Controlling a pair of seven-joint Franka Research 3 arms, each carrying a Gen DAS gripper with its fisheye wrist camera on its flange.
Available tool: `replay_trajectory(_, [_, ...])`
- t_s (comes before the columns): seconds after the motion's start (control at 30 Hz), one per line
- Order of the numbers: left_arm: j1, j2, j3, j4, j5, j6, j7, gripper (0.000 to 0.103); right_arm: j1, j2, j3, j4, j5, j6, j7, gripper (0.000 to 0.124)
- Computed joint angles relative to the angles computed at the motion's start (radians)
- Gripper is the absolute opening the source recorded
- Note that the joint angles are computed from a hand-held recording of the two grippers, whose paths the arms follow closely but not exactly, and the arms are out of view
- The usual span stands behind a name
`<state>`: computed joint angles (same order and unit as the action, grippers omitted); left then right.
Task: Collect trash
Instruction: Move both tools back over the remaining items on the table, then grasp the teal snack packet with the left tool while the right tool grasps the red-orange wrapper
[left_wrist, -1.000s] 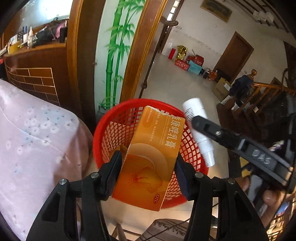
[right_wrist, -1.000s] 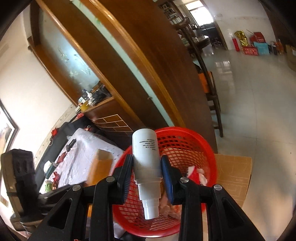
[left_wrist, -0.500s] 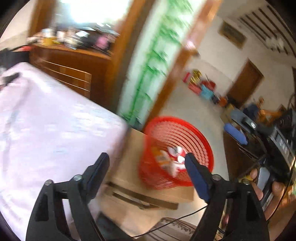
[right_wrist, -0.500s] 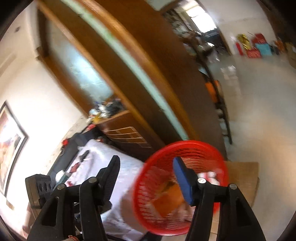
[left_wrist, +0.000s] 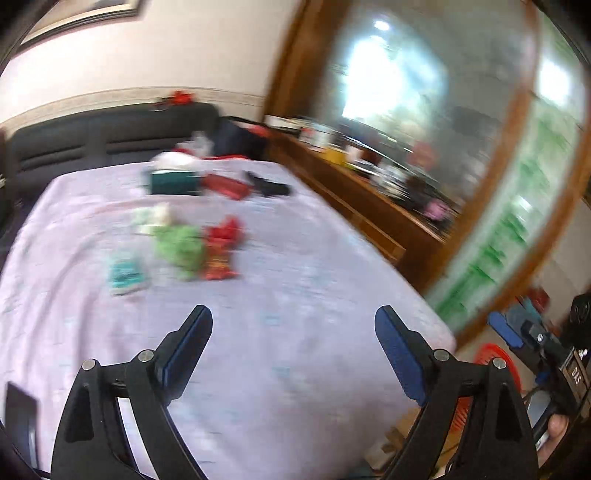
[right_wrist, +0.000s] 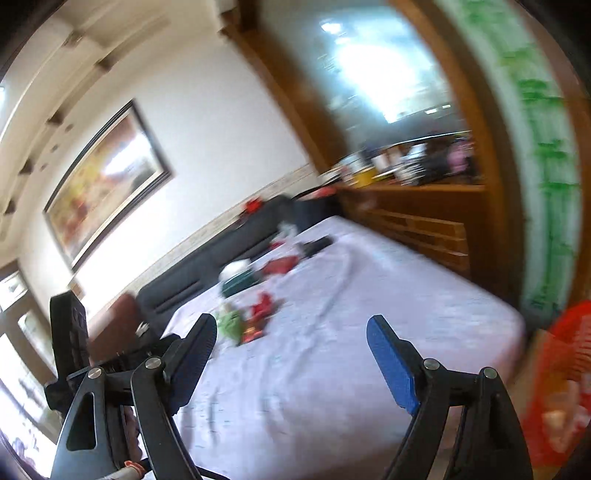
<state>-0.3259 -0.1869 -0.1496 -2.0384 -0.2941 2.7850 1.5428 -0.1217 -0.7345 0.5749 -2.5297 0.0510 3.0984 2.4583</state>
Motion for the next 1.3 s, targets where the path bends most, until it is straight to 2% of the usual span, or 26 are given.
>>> replay_trajectory(0.2, [0.120, -0.030, 0.024, -0.050, 0.152, 0.028, -0.160, 0.089, -0.029, 0.371, 0.075, 0.248, -0.067, 0.094, -0.091, 0.087])
replay_trajectory(0.37, [0.160, -0.001, 0.044, -0.029, 0.203, 0.020, -0.199, 0.089, -0.110, 0.588, 0.171, 0.441, -0.228, 0.023, -0.071, 0.084])
replay_trajectory(0.43, [0.185, 0.027, 0.034, -0.003, 0.255, 0.008, -0.232, 0.089, -0.137, 0.693, 0.207, 0.541, -0.372, -0.023, -0.007, 0.084])
replay_trajectory(0.47, [0.192, 0.039, 0.032, 0.010, 0.269, 0.002, -0.243, 0.089, -0.131, 0.735, 0.204, 0.579, -0.439, -0.039, 0.039, 0.083])
replay_trajectory(0.5, [0.199, 0.058, 0.030, 0.031, 0.282, -0.008, -0.256, 0.089, -0.109, 0.785, 0.190, 0.624, -0.492, -0.048, 0.077, 0.082])
replay_trajectory(0.57, [0.207, 0.101, 0.028, 0.077, 0.289, -0.033, -0.259, 0.089, -0.069, 0.875, 0.167, 0.701, -0.497, -0.040, 0.059, 0.080])
replay_trajectory(0.67, [0.220, 0.187, 0.020, 0.173, 0.276, -0.094, -0.244, 0.089, 0.052, 1.001, 0.072, 0.866, -0.558, -0.126, 0.074, 0.080])
replay_trajectory(0.77, [0.235, 0.272, 0.007, 0.262, 0.274, -0.148, -0.280, 0.088, 0.135, 1.143, 0.017, 1.039, -0.535, -0.206, 0.038, 0.074])
replay_trajectory(0.83, [0.241, 0.344, 0.002, 0.340, 0.285, -0.215, -0.310, 0.088, 0.210, 1.217, -0.064, 1.129, -0.553, -0.206, 0.067, 0.074])
replay_trajectory(0.87, [0.244, 0.356, -0.002, 0.348, 0.292, -0.216, -0.319, 0.088, 0.238, 1.253, -0.096, 1.171, -0.551, -0.213, 0.075, 0.070])
replay_trajectory(0.9, [0.245, 0.375, -0.003, 0.356, 0.303, -0.200, -0.329, 0.088, 0.254, 1.303, -0.107, 1.222, -0.531, -0.230, 0.062, 0.068])
replay_trajectory(0.97, [0.251, 0.407, -0.008, 0.389, 0.314, -0.228, -0.337, 0.088, 0.274, 1.376, -0.115, 1.296, -0.485, -0.264, 0.030, 0.062])
replay_trajectory(1.03, [0.262, 0.438, -0.019, 0.409, 0.295, -0.226, -0.326, 0.088, 0.331, 1.403, -0.189, 1.339, -0.498, -0.320, 0.042, 0.062])
replay_trajectory(1.1, [0.258, 0.473, -0.015, 0.444, 0.318, -0.254, -0.349, 0.088, 0.351, 1.415, -0.227, 1.328, -0.491, -0.294, 0.034, 0.062])
replay_trajectory(1.17, [0.261, 0.496, -0.021, 0.461, 0.316, -0.253, -0.353, 0.088, 0.337, 1.459, -0.197, 1.357, -0.434, -0.321, -0.042, 0.051])
replay_trajectory(1.2, [0.260, 0.507, -0.022, 0.469, 0.320, -0.248, -0.359, 0.088, 0.324, 1.477, -0.172, 1.376, -0.395, -0.342, -0.084, 0.050])
replay_trajectory(1.27, [0.250, 0.541, -0.017, 0.503, 0.345, -0.254, -0.378, 0.088, 0.340, 1.484, -0.194, 1.390, -0.380, -0.339, -0.111, 0.050])
replay_trajectory(1.3, [0.240, 0.567, -0.009, 0.540, 0.368, -0.287, -0.397, 0.085, 0.358, 1.486, -0.216, 1.403, -0.381, -0.354, -0.117, 0.050])
